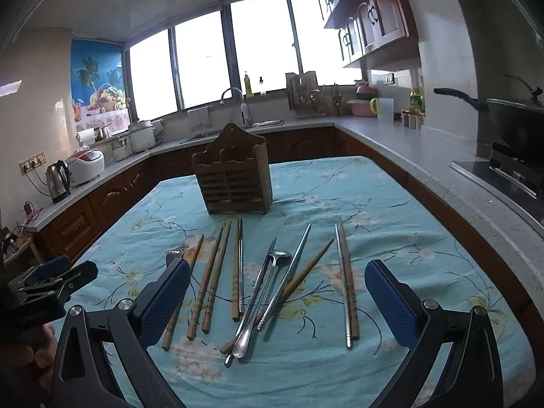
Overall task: Organize utensils
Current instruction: 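Grasp the steel fork with the left gripper while the right gripper grasps a steel spoon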
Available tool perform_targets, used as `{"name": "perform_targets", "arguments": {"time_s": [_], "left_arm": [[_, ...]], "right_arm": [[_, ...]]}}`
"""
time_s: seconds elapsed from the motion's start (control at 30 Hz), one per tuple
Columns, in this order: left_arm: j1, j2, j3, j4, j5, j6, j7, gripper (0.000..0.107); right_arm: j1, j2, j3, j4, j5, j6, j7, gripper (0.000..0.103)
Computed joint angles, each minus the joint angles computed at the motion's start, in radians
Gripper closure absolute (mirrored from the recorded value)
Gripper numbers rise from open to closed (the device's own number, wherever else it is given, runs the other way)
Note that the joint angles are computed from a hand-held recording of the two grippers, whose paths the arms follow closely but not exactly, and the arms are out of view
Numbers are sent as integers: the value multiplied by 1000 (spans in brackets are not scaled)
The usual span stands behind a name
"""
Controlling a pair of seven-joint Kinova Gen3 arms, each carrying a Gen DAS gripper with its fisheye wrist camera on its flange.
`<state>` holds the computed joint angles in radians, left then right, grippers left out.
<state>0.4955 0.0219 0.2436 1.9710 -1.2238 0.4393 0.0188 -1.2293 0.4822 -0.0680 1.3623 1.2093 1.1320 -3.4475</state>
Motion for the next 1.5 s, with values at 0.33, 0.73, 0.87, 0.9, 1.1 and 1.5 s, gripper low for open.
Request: {"name": "perform_targets", "arguments": {"time_s": [0.33,0.73,0.87,0.9,1.1,1.5], "left_arm": [[-440,100,352,-112,379,-55,-407,28],[-669,322,585,-312,776,63,-895,60],[-572,349,446,-372,936,92,-1052,66],[-539,353,400,-388,977,103,-1091,66],[-403,389,188,-470,1221,167,-1315,73],[-228,405,-109,-520,1540,204,-1600,90]], "right_arm": [[116,5,3,-39,-123,-182,99,18],[355,59,-51,-123,-558,-445,447,74],[385,83,-48,-162,-664,-439,528,79],[393,90,-50,-171,-693,-433,550,79],[411,115,-29,-197,-820,-436,642,79],[435,138,23,-213,-998,-482,783,97]]}}
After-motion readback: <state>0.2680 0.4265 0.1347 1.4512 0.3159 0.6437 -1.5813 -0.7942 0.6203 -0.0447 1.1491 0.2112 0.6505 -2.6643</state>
